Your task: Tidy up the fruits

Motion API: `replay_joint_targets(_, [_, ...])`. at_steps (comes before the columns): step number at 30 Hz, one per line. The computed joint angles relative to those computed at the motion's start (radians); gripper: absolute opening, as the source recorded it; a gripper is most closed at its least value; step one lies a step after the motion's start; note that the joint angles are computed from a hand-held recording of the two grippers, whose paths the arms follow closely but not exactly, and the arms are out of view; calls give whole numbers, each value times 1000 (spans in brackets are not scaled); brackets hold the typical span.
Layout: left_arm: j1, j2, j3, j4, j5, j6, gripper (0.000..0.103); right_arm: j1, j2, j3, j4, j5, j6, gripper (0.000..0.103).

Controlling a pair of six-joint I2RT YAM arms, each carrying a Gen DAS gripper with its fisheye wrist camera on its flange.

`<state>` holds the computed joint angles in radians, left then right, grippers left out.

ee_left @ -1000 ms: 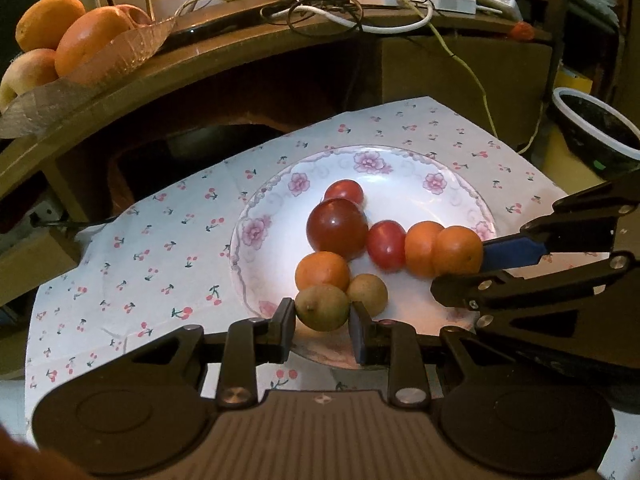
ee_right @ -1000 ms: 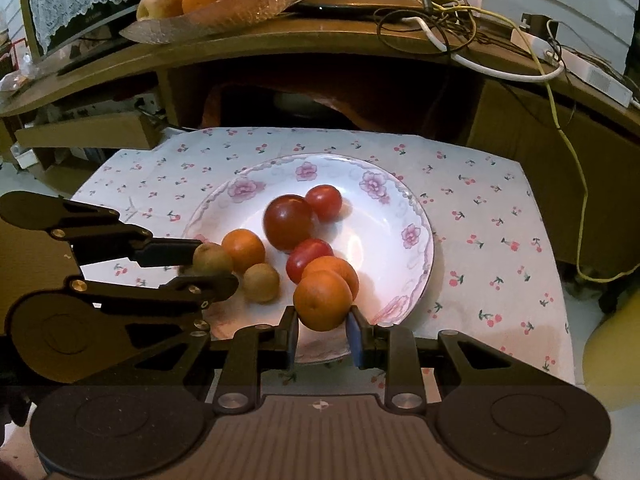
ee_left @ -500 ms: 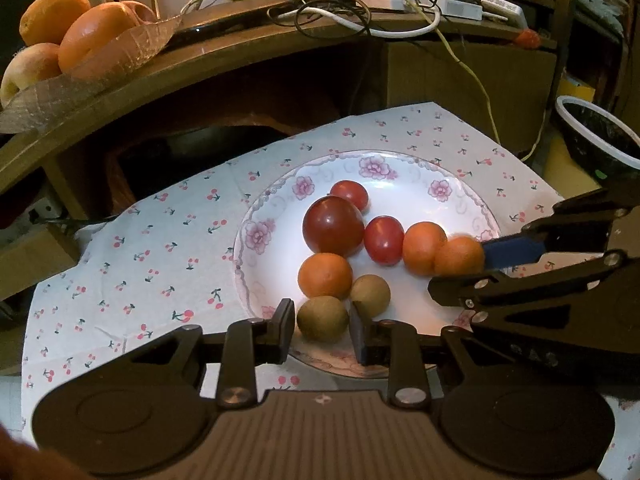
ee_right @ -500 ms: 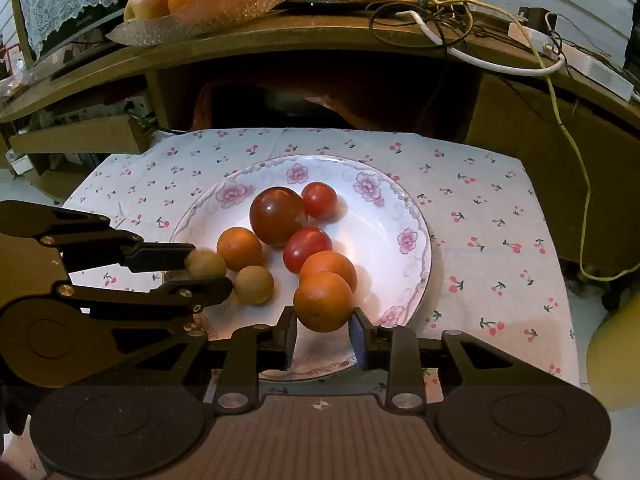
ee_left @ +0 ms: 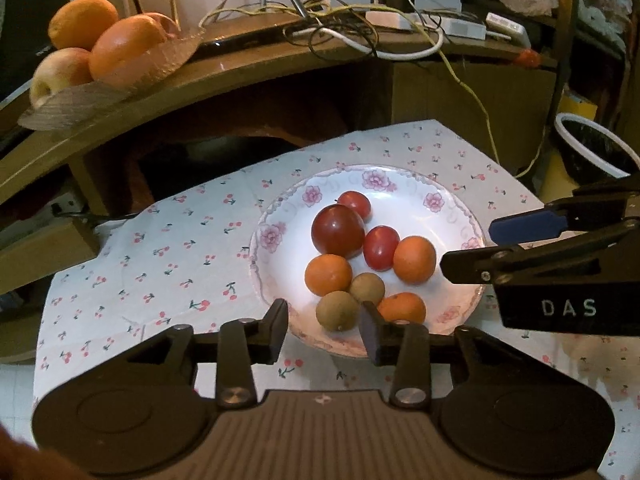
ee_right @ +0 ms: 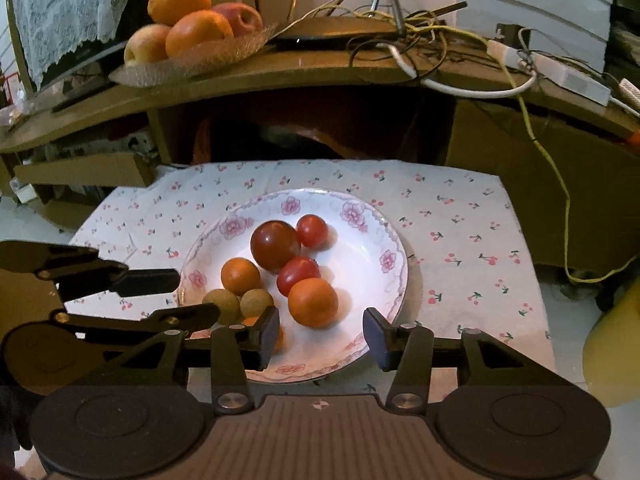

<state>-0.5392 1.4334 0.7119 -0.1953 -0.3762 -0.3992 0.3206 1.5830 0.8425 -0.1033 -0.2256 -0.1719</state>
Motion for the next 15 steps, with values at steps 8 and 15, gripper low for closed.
replay_joint_targets(8, [-70,-66,-28,-68,-55,-110,56,-12,-93,-76,-26,19,17,50])
replay_joint_targets(15, [-165,-119,-59,-151,-132,-238,69,-24,-197,-156,-57,32,33,51])
